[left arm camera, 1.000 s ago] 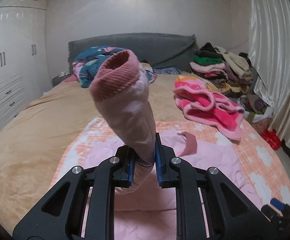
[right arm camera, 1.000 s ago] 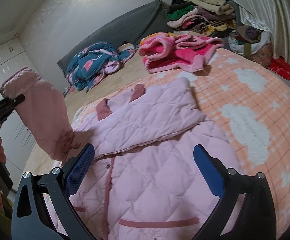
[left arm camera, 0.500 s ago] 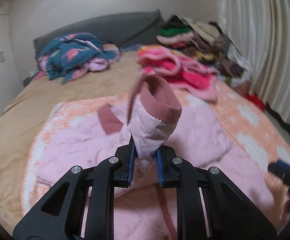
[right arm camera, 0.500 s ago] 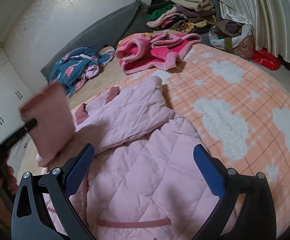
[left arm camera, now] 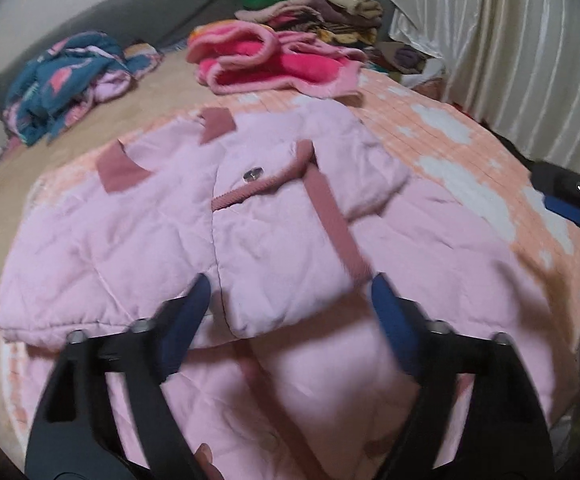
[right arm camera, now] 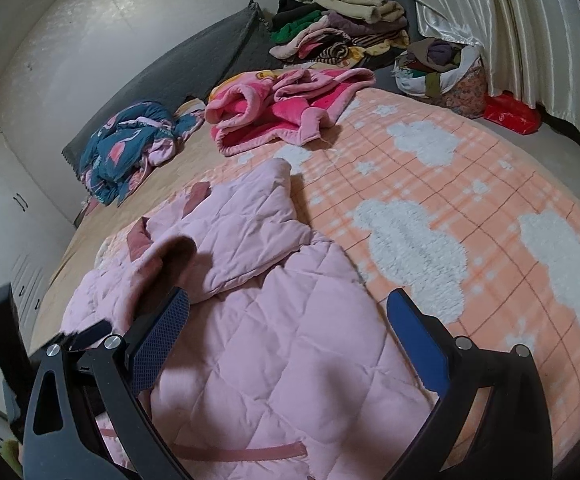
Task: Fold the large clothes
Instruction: 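Fold the sleeve across the jacket body with the left tool and release, then grasp the dark-pink trimmed edge with the right tool and lift it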
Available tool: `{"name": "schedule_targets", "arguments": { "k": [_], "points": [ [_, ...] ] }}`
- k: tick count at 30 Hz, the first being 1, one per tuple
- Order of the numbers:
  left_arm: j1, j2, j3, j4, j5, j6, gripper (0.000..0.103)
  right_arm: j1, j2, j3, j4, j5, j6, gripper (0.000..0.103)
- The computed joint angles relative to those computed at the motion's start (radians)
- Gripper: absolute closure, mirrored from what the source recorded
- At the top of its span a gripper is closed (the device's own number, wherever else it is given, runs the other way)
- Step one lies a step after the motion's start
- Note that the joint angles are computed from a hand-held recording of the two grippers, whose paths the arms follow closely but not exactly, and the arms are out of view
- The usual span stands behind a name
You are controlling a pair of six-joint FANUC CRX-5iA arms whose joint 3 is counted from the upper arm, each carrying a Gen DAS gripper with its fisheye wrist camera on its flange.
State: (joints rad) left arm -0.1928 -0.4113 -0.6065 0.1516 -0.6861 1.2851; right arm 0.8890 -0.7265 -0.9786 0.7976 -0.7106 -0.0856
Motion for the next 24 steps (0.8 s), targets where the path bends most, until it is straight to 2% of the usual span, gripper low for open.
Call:
{"name": "schedule_targets", "arguments": {
  "k": [1,4,8,12,16,20,22,23,24],
  "points": [
    [0.006,-0.012,-0.014,0.02,0.0,-0.019,0.027,-0.001,0.003,0.002,0.0,-0.002,-0.001,0.004],
    [0.068,-0.077,-0.076,0.14,-0.003,-0.127,0.015,0.001,0.019,0.01,0.003,-0.008,0.0,0.004],
    [0.172,-0.144,-0.1,0.181,-0.016,-0.139,0.01,0.011,0.067,0.035,0.0,0.004,0.021,0.004],
    [0.277,-0.142,-0.054,0.113,-0.035,-0.048,0.01,0.027,0.133,0.08,-0.02,0.037,0.07,0.004],
    [0.411,-0.118,-0.045,0.232,-0.038,-0.113,0.01,0.045,0.21,0.134,-0.039,0.093,0.113,0.004],
    [0.461,-0.092,0.004,0.144,0.001,-0.013,0.009,0.052,0.307,0.21,-0.153,0.162,0.227,0.004],
    [0.469,-0.06,0.057,0.02,-0.022,0.127,0.009,0.047,0.357,0.231,-0.19,0.222,0.234,0.004],
    [0.489,-0.049,0.065,0.001,-0.028,0.172,0.009,0.041,0.382,0.243,-0.217,0.249,0.239,0.004],
    [0.513,-0.052,0.047,0.029,-0.016,0.163,0.009,0.035,0.4,0.253,-0.247,0.271,0.252,0.004]
  ]
}}
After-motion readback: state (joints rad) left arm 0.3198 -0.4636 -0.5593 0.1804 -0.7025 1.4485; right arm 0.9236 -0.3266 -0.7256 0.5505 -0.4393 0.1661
